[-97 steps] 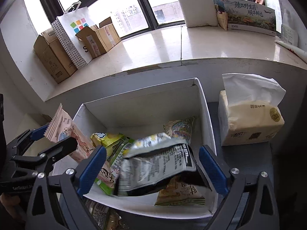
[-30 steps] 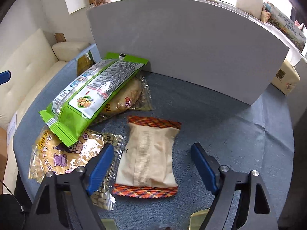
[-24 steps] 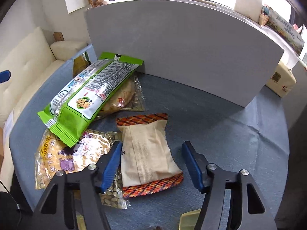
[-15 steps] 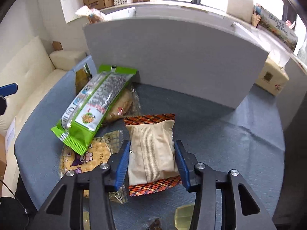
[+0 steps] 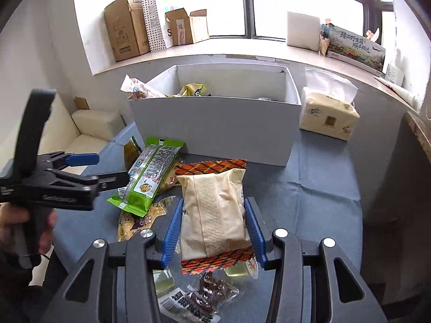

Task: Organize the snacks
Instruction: 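Grasp the cream bread bag with the right gripper while the left gripper grasps the green biscuit pack, then carry both packs over the white box and open both grippers to drop them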

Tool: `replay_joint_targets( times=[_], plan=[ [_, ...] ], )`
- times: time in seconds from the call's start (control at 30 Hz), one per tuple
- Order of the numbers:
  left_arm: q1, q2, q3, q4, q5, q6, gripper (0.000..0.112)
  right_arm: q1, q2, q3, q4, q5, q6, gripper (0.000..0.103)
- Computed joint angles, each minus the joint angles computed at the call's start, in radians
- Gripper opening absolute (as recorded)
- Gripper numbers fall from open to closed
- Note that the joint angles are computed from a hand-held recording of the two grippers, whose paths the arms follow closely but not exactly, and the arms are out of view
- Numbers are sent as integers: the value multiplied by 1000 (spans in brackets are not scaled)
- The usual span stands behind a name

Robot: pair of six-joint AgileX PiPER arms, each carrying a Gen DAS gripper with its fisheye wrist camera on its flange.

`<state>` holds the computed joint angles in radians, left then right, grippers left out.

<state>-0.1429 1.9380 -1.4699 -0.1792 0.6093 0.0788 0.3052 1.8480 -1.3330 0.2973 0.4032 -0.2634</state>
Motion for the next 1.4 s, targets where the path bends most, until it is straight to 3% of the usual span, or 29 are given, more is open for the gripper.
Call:
replay_joint_targets(
  times=[0.23,0.4,0.47,0.87,1.1,1.27,1.4],
  plan=[
    [-60,140,-131,118,50,-140,101,-50,-62,118,98,-44,-55,50],
    [-83,174,-154,201,63,-204,77,-71,-64,150,148,-50,-89,50],
    [-78,167,-140,191,46,-200,76,-73,-64,157,171,-55,-111,50],
    [-50,-64,98,152,-78,-129,74,-58,-67,156,192,-55,-132,50],
    [-51,-219,156,164,-77,-120,74,-60,-56,110,222,-38,-141,50],
    [-53,-247,98,141,-67,-89,74,-64,-26,32,250,-17,-154,50],
    [-34,-181,-63,63,3,-17,74,-75,24,-100,259,30,-155,50]
  ],
)
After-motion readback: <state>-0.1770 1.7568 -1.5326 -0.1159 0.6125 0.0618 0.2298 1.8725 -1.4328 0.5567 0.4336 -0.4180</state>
